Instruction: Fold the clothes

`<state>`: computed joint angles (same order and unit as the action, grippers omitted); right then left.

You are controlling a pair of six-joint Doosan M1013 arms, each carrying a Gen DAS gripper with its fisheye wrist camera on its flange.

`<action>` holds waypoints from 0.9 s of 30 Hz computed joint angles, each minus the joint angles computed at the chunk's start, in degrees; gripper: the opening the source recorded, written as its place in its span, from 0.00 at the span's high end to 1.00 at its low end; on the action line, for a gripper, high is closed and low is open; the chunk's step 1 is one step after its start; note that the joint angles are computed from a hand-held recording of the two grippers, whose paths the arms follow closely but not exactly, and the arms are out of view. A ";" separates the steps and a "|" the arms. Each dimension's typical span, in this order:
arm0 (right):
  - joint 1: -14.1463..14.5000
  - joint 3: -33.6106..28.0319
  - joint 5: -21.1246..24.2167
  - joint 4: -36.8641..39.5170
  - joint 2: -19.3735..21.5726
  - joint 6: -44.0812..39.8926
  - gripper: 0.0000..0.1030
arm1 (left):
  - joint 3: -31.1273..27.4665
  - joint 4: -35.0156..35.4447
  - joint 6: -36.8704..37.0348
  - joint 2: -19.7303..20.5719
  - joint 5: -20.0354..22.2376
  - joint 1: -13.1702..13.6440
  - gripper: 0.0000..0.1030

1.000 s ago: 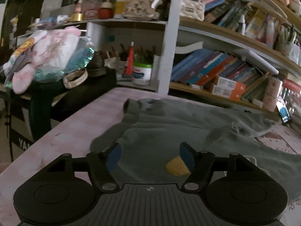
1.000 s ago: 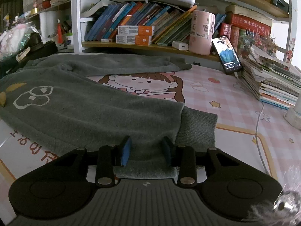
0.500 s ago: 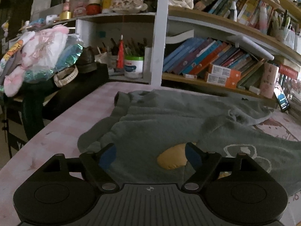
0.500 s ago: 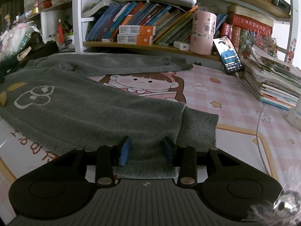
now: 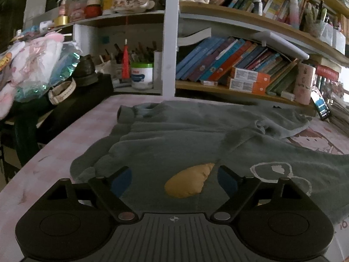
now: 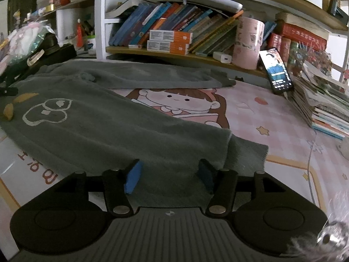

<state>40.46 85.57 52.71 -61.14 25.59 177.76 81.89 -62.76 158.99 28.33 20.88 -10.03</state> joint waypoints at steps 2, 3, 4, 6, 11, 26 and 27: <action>-0.12 -0.32 -0.53 0.04 0.13 -0.76 0.45 | -0.02 -1.46 1.91 0.03 0.24 -0.04 0.13; -0.20 -0.51 -0.73 0.05 0.21 -1.13 0.43 | -0.05 -2.09 2.72 0.06 0.32 -0.07 0.12; -0.28 -0.66 -0.90 0.01 0.28 -1.42 0.42 | -0.12 -2.44 3.21 0.13 0.34 -0.12 0.11; -0.45 -0.98 -1.25 -0.08 0.44 -1.99 0.40 | -0.38 -2.32 3.25 0.35 0.35 -0.24 0.10; -0.87 -1.60 1.03 0.40 0.75 -2.98 0.40 | -1.19 0.49 0.68 1.05 0.59 -0.48 0.10; -3.97 -1.91 5.38 3.86 0.72 -5.88 0.61 | -3.27 8.51 -8.25 2.11 2.71 -0.46 0.10; -4.10 -1.85 5.17 3.79 0.71 -5.93 0.61 | -3.49 9.76 -9.57 2.20 2.85 -0.50 0.10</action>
<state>36.36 83.71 57.88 -57.35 26.30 171.82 78.40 -52.99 149.43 30.54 23.73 -10.53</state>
